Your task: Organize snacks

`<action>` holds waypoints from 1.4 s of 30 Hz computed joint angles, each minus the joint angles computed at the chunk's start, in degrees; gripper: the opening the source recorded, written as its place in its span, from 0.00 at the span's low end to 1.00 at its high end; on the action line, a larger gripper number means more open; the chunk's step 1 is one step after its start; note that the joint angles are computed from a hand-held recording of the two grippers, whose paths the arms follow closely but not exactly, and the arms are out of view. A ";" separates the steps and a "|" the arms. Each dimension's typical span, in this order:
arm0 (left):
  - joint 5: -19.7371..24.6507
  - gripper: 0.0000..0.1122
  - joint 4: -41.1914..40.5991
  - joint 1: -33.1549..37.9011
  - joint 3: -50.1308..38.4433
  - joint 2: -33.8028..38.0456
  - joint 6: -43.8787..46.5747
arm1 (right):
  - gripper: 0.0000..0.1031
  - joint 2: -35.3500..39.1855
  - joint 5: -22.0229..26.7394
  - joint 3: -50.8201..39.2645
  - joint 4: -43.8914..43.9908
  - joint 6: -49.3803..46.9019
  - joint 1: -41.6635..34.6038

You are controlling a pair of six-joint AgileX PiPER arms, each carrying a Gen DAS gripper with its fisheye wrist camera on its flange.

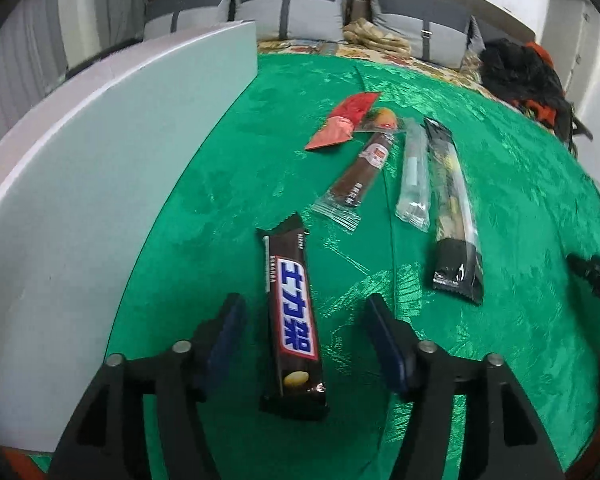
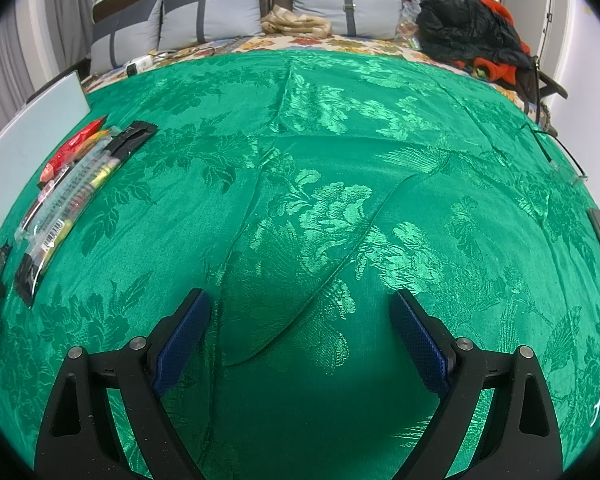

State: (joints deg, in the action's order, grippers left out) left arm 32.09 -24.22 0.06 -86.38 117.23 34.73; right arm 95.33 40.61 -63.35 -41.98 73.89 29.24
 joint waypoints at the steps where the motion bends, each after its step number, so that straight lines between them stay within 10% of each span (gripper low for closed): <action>1: -0.95 0.62 -0.84 -0.03 0.92 -0.27 1.88 | 0.91 -0.03 -0.01 0.05 -0.03 0.05 0.03; 12: 0.02 0.89 -0.57 -0.81 1.23 -0.21 4.58 | 0.91 -0.03 0.00 0.05 -0.02 0.04 0.02; 42: 0.00 0.91 -0.28 -1.07 1.22 -0.16 4.27 | 0.91 0.03 0.02 -0.02 0.05 -0.01 -0.04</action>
State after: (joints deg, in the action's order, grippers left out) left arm 32.09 -24.50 -1.01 -85.16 117.07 39.00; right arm 95.36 40.63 -63.37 -41.93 73.88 29.20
